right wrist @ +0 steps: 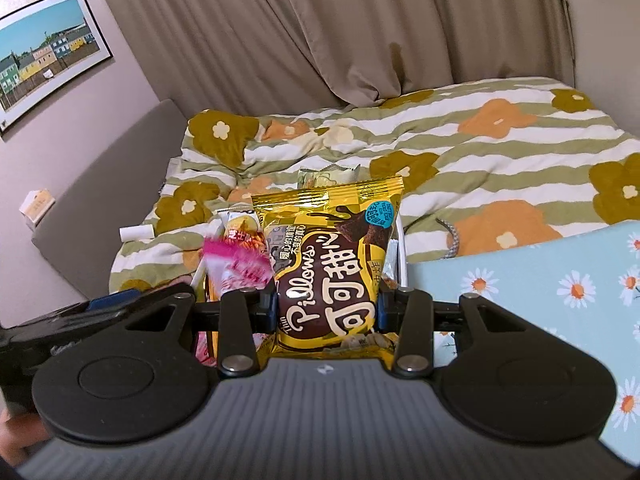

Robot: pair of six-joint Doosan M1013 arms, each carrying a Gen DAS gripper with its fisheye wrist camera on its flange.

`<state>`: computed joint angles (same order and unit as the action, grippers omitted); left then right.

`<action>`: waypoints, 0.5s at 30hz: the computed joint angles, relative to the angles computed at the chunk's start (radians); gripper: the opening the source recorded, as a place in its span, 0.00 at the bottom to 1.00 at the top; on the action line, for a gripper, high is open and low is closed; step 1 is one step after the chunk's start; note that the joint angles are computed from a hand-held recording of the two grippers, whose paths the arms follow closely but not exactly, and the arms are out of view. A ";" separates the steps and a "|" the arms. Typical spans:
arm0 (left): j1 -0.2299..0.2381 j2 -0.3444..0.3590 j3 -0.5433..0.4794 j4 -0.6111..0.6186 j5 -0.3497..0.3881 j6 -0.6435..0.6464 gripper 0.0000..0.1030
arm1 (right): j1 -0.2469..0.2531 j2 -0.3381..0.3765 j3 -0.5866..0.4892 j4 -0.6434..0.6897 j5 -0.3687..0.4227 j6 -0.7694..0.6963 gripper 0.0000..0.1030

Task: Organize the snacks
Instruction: 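Carry both bags into the box and open both grippers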

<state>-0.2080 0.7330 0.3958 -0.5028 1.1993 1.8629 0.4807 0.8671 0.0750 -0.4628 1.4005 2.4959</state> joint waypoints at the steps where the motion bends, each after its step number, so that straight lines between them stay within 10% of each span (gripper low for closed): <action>1: 0.004 -0.015 0.028 -0.009 -0.011 0.005 0.98 | 0.003 0.006 -0.013 -0.002 0.010 -0.005 0.54; 8: 0.016 -0.036 0.076 -0.015 -0.008 0.023 0.99 | 0.021 -0.022 0.060 -0.018 -0.028 0.020 0.58; 10: 0.013 -0.037 0.085 0.012 0.001 0.026 0.99 | 0.027 -0.036 0.108 -0.045 -0.069 0.031 0.68; 12: 0.014 -0.049 0.113 0.019 -0.002 0.044 0.99 | 0.030 -0.054 0.165 -0.066 -0.106 0.046 1.00; 15: 0.013 -0.080 0.175 0.037 -0.031 0.073 0.99 | 0.034 -0.073 0.221 -0.079 -0.127 0.067 1.00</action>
<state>-0.1954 0.6530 0.5705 -0.4655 1.1684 1.9363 0.5143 0.7940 0.2964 -0.5414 1.2733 2.5629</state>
